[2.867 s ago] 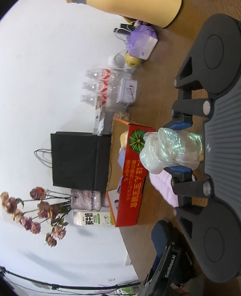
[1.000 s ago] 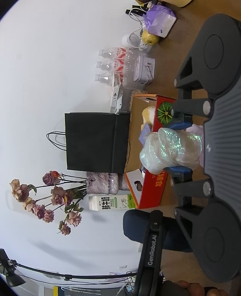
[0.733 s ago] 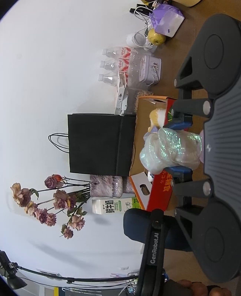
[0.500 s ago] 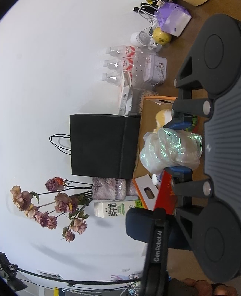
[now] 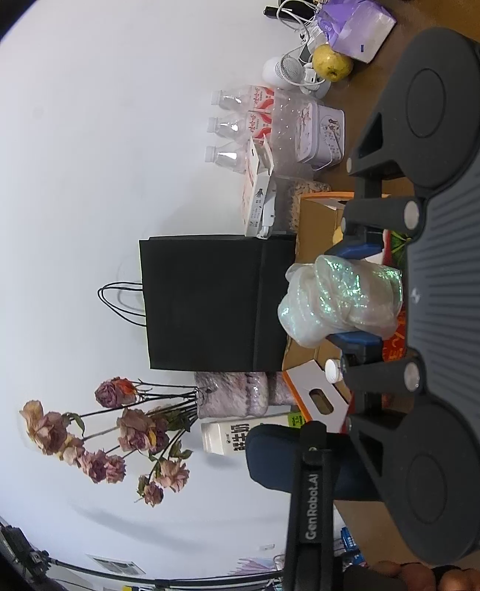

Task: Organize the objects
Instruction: 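Carry the navy case and iridescent bag over the cardboard box with both tools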

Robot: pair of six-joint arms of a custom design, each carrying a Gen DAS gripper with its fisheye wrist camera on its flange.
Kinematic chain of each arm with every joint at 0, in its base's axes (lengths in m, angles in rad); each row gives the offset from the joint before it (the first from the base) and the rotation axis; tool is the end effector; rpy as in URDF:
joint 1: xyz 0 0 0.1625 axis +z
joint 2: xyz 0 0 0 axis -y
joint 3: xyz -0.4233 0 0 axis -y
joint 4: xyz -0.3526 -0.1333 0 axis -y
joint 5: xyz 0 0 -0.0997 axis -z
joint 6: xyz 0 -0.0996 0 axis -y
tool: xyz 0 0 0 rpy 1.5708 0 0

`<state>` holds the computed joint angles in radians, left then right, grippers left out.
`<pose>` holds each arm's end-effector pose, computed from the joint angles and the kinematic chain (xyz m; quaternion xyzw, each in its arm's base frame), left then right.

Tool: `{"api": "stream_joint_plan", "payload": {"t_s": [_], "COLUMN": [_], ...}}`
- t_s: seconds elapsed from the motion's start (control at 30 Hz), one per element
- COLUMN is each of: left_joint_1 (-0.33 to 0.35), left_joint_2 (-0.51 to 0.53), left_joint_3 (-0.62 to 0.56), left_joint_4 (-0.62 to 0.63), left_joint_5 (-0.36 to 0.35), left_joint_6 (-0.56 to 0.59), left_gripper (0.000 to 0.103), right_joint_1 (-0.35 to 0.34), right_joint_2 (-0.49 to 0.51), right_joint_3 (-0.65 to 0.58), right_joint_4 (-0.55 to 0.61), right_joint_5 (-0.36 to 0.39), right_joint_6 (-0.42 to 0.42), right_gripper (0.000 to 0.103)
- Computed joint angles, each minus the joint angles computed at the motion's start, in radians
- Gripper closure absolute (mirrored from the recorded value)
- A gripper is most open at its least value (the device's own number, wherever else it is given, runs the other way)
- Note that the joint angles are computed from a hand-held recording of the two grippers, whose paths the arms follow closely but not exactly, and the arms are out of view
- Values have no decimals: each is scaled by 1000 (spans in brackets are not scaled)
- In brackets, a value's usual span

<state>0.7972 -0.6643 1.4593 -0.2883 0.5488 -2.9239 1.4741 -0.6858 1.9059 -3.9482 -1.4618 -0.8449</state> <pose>-0.2472 -0.5655 0.0594 0.1393 0.7792 -0.5412 0.2839 0.0875 -0.5907 0.1509 0.3332 -0.7673 0.5074 0.2071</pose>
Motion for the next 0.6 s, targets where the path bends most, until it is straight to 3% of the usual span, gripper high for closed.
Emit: {"api": "stream_joint_plan", "payload": {"t_s": [0.6], "left_joint_1": [69], "left_joint_2": [38], "left_joint_3": [-165], "left_joint_4": [52], "left_joint_5": [84], "left_joint_6": [40], "left_gripper": [37], "right_joint_1": [43], "right_joint_2": [73], "right_joint_3": [-207], "right_joint_4": [153], "right_joint_5": [-37], "right_joint_6": [20], "right_gripper": [66]}}
